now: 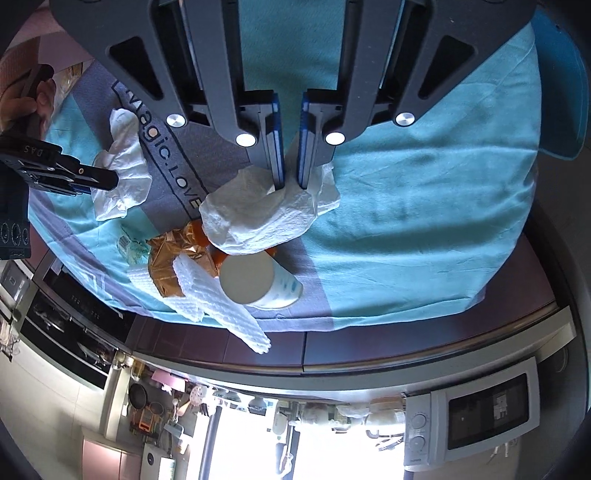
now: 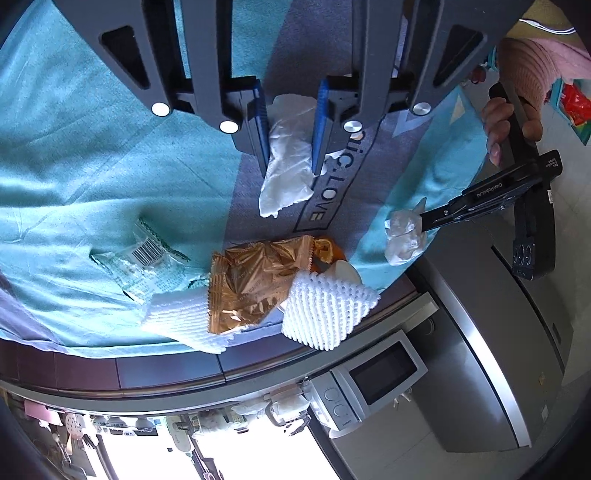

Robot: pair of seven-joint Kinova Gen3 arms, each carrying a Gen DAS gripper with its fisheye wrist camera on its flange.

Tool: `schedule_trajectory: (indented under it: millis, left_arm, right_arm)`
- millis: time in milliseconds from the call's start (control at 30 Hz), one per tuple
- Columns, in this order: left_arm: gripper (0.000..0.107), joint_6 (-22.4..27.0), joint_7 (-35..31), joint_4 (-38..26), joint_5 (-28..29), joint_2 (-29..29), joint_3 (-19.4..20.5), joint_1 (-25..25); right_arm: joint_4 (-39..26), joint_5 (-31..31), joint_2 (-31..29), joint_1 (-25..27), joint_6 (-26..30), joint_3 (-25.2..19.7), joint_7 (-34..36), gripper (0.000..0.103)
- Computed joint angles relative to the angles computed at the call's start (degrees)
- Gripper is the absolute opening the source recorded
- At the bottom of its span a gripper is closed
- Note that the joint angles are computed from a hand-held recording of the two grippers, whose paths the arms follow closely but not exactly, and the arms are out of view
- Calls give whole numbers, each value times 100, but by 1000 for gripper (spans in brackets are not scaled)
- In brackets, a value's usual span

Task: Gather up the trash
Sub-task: 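Grasp a crumpled tissue with the right tool while the left tool grasps another tissue, then carry both tissues to the teal bin and open both tools over it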

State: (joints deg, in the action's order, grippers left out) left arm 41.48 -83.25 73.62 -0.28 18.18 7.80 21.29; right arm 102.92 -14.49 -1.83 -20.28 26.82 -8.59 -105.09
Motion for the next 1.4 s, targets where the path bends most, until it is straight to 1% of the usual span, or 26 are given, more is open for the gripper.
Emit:
schedule_trajectory:
  millis: [200, 300, 400, 700, 900, 1067, 1400]
  left_arm:
    - [8, -258, 174, 430, -60, -417, -77, -73]
    - [8, -311, 210, 584, -62, -578, -63, -147]
    - [8, -356, 327, 759, -181, -756, -81, -165]
    - [8, -518, 666, 1343, -398, -1296, -63, -326]
    - [8, -519, 903, 1660, -578, -1611, -33, -490]
    - [8, -534, 1012, 1918, -618, -1870, -36, -687]
    - [8, -467, 1354, 2305, -840, -2318, -94, -1205]
  right_arm:
    - [-24, -453, -23, -47, -159, 36, 460, 14]
    - [-60, -720, 4, -80, -231, 51, 740, 14]
    - [-122, -986, 62, -107, -283, 39, 1011, 14]
    - [-464, -1518, 380, -161, -353, -174, 1596, 14]
    - [-768, -1618, 653, -205, -320, -379, 1758, 14]
    - [-1116, -1628, 920, -256, -227, -555, 1880, 14]
    - [-2206, -1381, 1669, -490, 219, -844, 2006, 14]
